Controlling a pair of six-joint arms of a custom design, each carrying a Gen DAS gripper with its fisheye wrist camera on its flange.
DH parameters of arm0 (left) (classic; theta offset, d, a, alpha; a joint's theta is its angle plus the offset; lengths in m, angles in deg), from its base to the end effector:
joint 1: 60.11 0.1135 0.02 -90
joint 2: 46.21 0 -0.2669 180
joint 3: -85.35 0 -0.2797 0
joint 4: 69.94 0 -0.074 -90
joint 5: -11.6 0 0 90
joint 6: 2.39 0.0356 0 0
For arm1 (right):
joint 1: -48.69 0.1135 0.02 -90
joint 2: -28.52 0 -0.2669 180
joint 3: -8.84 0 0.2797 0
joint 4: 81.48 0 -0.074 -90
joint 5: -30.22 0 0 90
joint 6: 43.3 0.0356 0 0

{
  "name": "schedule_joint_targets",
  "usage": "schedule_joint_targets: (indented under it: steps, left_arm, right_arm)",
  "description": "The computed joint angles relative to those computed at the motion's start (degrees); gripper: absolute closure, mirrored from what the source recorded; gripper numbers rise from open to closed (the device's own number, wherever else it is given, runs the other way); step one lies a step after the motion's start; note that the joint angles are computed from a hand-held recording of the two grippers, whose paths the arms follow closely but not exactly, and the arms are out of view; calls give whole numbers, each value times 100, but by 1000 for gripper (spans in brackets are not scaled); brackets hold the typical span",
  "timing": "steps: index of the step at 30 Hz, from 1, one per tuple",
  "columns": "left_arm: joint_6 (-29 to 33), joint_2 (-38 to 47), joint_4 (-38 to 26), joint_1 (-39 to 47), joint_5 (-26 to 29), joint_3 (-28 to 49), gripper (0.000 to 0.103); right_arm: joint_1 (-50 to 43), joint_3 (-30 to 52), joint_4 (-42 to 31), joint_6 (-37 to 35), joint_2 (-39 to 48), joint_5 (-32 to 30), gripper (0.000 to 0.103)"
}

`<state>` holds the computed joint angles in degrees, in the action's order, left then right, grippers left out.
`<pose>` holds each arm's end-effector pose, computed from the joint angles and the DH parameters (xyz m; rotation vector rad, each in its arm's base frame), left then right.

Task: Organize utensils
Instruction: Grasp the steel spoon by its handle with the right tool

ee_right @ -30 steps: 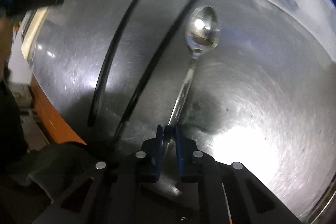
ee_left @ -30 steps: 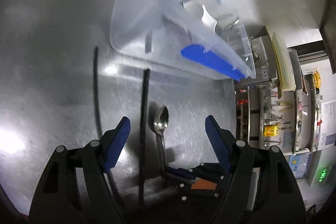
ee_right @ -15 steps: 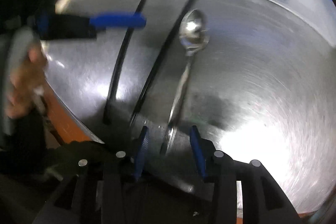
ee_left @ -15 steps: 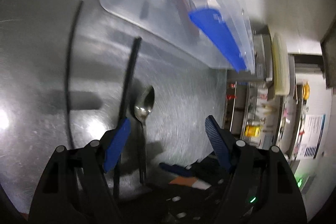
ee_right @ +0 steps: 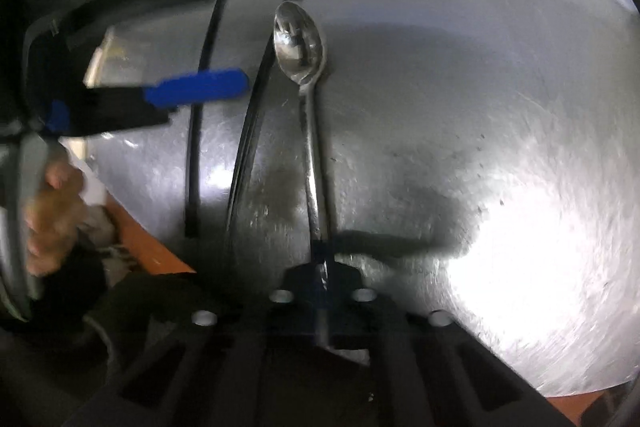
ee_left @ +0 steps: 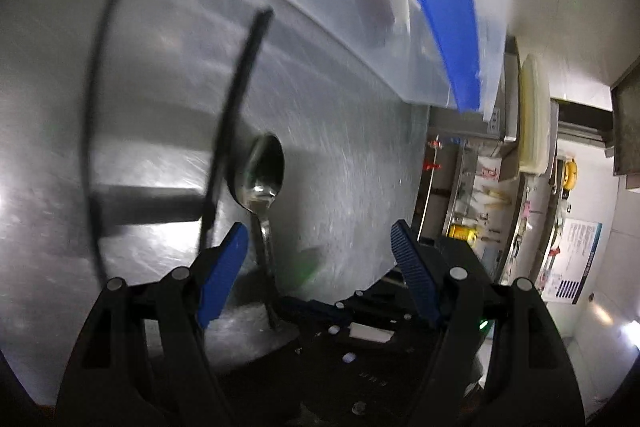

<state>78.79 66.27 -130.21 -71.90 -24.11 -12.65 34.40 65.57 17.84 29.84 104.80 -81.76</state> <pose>0.3483 -0.1022 0.1235 -0.0598 -2.6493 1.3337 0.1983 -0.0368 0.1739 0.0152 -3.0086 -0.6350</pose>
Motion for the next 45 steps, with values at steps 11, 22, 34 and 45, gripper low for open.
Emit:
schedule_joint_targets:
  steps: [11, 22, 34, 45]
  left_arm:
    - [-436, -233, 427, -390, -1088, 168, 33]
    - [-600, -155, 771, -844, -1917, 294, 33]
    - [-412, -253, 1210, -1090, -2697, 41, 97]
    - [-274, -471, 1411, -1005, -2336, -261, 101]
  right_arm:
    - [-1235, 679, -878, -1063, -202, 260, 81]
    - [-891, -25, -796, -880, -934, 228, 81]
    - [-231, -717, 106, -255, -999, 312, 81]
    - [371, -745, 982, 347, -850, 193, 63]
